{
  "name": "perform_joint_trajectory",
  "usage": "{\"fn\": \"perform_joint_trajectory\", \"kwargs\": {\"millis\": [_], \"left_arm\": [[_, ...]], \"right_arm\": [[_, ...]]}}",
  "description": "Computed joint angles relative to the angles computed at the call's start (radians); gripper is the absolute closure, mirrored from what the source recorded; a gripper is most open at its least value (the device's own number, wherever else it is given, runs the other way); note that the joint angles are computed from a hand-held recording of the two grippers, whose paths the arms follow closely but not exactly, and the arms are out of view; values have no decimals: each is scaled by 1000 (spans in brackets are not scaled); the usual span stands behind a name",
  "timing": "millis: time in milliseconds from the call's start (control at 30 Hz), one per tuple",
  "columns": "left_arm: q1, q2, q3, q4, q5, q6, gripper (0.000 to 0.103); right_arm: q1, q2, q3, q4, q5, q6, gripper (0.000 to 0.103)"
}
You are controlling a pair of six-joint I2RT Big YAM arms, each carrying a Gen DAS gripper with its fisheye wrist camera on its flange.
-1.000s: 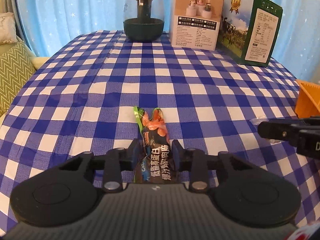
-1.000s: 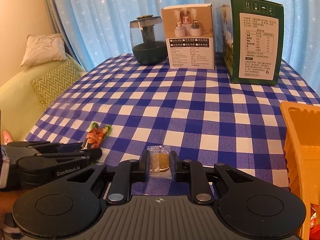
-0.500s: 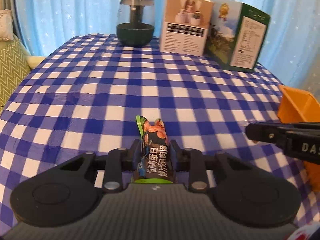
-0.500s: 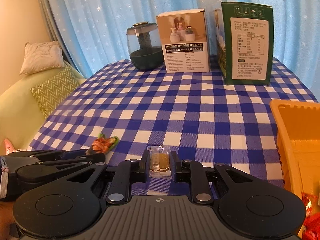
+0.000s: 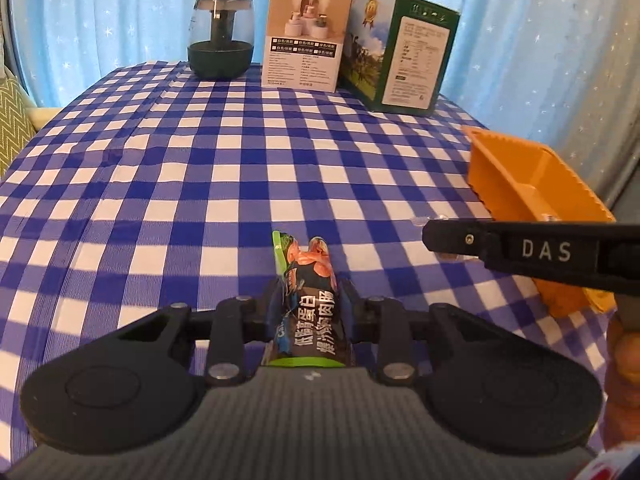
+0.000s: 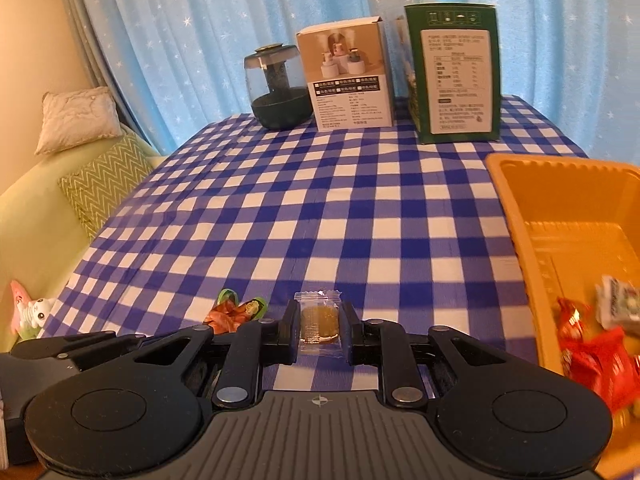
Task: Organize snacks
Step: 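Carry the snack bar and brown candy over the orange tray with both tools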
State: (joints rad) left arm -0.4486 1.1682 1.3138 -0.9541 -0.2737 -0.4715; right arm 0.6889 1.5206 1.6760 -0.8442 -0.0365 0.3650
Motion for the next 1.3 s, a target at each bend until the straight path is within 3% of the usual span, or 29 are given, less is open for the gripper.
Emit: {"fn": "perform_joint_trajectory", "kwargs": {"millis": [633,933,1300], "left_arm": [[-170,-5,125,-100,-97,-141,76],[-244,56,236,-130,-135,-134,76],[-302,189,384,-107,-98,-101,76]], "right_arm": [[-26,-217,-96,-43,66,88,83],[-78,-291,-115,-67,90,84,83],[-227,-362,-155,-86,80,78,83]]}}
